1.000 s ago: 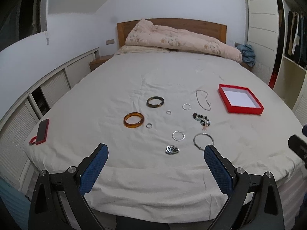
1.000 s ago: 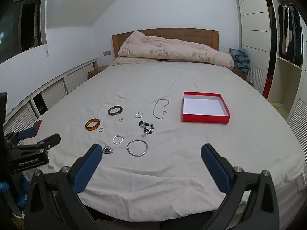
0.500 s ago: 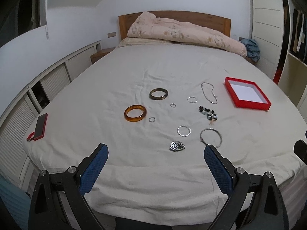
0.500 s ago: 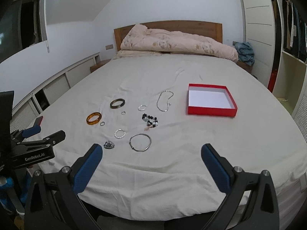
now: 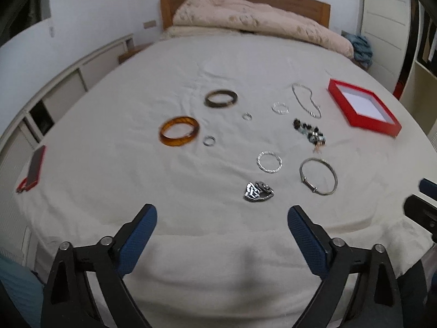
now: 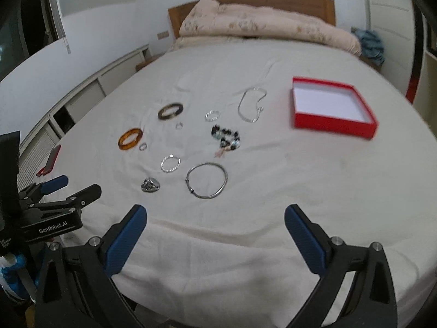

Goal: Organize jewelry
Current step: 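Grasp the silver watch with the left tool while the right tool grasps the silver bangle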

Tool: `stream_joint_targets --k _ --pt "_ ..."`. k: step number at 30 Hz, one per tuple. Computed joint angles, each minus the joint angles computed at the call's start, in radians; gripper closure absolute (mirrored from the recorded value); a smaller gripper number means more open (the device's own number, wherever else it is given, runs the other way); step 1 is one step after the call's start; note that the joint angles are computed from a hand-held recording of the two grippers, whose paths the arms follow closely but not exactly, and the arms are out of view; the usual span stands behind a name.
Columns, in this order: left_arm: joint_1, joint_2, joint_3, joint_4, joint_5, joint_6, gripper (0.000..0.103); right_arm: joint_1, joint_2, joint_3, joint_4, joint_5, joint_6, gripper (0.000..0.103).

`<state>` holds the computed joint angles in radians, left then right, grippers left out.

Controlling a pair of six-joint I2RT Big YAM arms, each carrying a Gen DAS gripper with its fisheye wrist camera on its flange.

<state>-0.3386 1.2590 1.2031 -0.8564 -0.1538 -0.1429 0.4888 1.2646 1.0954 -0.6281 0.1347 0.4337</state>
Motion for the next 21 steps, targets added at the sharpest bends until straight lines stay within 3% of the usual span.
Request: stream_joint_targets --k 2,4,10,14,17,21 --pt "0.001 0.035 0.012 0.0 0.016 0.01 0.014 -0.02 0.039 0.01 0.008 -0.038 -0.006 0.007" --pt "0.0 0.076 0.031 -0.002 0.029 0.023 0.016 -0.04 0.081 0.024 0.011 -0.083 -0.011 0.026" --pt "-0.004 0.185 0.091 -0.016 0.057 0.049 0.026 -0.082 0.216 0.099 0.003 -0.188 -0.038 0.052" --pt "0.001 0.246 0.127 -0.037 0.077 0.047 0.035 -0.1 0.289 0.157 -0.005 -0.222 -0.058 0.058" --pt "-0.003 0.279 0.146 -0.052 0.093 0.05 0.043 -0.106 0.334 0.196 -0.033 -0.225 -0.074 0.068" --pt "-0.012 0.289 0.142 -0.035 0.079 0.054 0.044 -0.107 0.381 0.23 -0.062 -0.211 -0.096 0.074"
